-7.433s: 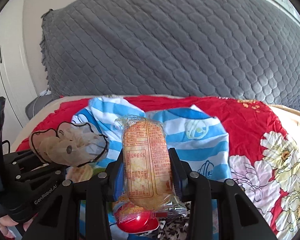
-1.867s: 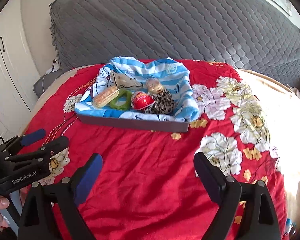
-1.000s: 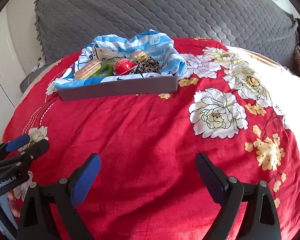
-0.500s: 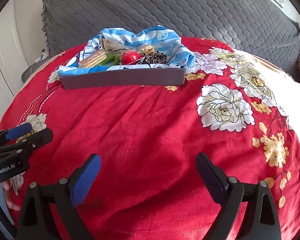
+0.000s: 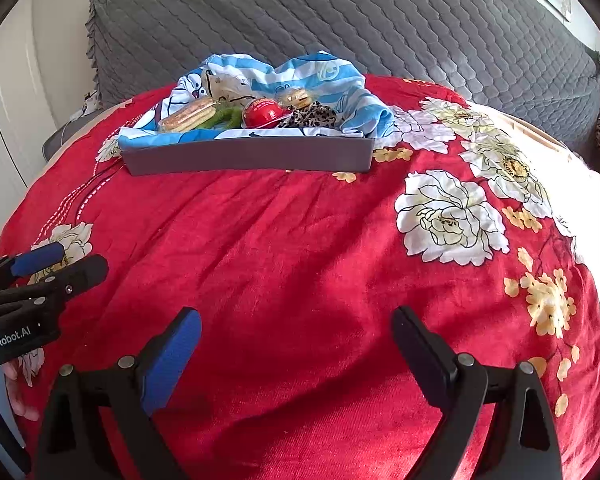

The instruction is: Organize objects

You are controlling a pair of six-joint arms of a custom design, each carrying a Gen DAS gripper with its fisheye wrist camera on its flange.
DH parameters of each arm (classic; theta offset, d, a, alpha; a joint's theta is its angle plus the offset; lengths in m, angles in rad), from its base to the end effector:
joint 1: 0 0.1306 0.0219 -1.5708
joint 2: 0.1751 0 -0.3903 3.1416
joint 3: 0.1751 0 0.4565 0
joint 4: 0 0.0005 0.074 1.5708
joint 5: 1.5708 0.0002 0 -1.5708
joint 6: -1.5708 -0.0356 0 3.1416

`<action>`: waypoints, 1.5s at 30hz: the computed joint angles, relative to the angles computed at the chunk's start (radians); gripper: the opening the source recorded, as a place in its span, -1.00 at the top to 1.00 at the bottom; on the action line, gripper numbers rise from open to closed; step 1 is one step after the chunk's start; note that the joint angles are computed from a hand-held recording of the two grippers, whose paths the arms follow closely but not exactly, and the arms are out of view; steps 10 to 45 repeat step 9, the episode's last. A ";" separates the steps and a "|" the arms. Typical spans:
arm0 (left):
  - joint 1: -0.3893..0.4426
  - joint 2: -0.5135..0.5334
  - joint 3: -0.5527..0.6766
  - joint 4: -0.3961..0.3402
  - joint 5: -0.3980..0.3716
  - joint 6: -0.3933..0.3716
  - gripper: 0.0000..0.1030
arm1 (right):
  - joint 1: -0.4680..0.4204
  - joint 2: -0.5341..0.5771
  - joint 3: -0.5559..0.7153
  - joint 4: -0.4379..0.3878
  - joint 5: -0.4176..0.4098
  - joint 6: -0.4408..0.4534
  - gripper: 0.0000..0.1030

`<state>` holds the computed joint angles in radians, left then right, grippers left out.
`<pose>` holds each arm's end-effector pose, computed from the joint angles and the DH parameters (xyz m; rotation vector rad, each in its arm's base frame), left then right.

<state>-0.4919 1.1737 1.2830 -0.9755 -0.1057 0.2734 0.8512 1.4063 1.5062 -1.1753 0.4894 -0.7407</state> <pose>0.4074 -0.2146 0.4776 0.2190 2.4323 -0.2154 0.3624 0.3874 0.4736 0.0192 2.4599 0.0147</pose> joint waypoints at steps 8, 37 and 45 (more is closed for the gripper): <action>-0.009 -0.005 -0.004 0.013 -0.020 -0.011 -0.59 | 0.001 0.001 0.001 -0.003 0.003 -0.002 -0.87; -0.010 -0.004 -0.004 0.011 -0.021 -0.009 -0.59 | 0.002 0.001 0.001 -0.005 0.004 -0.003 -0.86; -0.010 -0.004 -0.004 0.011 -0.021 -0.009 -0.59 | 0.002 0.001 0.001 -0.005 0.004 -0.003 -0.86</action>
